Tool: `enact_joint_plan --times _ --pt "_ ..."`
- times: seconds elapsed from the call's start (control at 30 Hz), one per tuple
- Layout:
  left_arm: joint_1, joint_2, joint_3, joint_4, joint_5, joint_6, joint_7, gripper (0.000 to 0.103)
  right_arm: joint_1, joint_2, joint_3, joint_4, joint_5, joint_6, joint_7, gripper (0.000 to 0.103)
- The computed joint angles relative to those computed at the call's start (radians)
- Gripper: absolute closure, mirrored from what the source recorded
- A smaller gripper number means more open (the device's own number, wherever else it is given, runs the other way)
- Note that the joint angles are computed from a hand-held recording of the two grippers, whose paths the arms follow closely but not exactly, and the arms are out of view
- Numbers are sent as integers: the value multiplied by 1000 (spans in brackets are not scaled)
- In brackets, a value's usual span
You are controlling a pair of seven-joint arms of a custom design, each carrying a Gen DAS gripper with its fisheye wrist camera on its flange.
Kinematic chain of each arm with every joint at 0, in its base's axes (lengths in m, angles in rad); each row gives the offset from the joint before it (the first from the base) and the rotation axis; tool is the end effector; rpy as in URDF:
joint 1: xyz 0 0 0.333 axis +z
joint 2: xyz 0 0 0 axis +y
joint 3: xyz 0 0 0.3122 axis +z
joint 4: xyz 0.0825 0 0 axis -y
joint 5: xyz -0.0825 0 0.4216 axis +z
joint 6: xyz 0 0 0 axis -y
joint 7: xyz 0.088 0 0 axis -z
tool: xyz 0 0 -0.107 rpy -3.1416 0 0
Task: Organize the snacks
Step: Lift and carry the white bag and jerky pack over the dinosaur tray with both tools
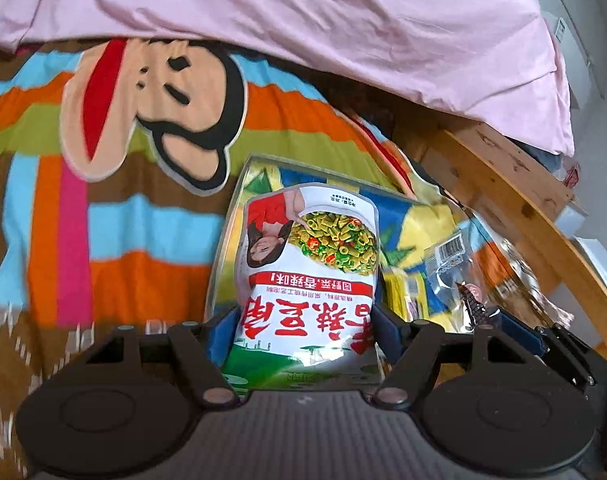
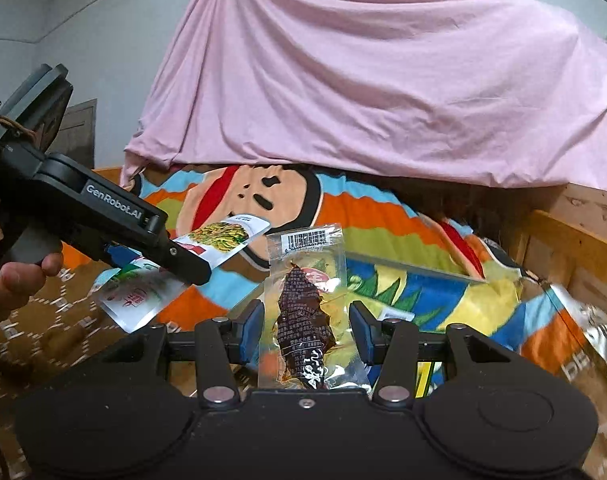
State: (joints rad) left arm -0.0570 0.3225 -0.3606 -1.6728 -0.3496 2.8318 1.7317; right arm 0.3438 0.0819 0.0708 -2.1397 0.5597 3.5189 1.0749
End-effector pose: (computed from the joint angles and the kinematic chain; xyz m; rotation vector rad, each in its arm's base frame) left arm 0.6860 -0.2500 0.5064 -1.6455 2.0619 -1.2253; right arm 0.5835 0.1853 0.4885 -1.5767 1.2407 -0.9269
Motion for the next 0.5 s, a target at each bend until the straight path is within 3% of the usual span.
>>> enact_joint_plan --times 0.2,0.4,0.5 --pt "-44 226 13 281 109 -11 -20 28 -4 151 -38 168 -3 -48 31 54" --pt "-91 441 26 552 216 -60 -70 28 182 270 -255 310 160 -154 -24 54" --pt "-112 523 33 658 250 -105 -79 28 206 303 -298 336 132 -187 14 54"
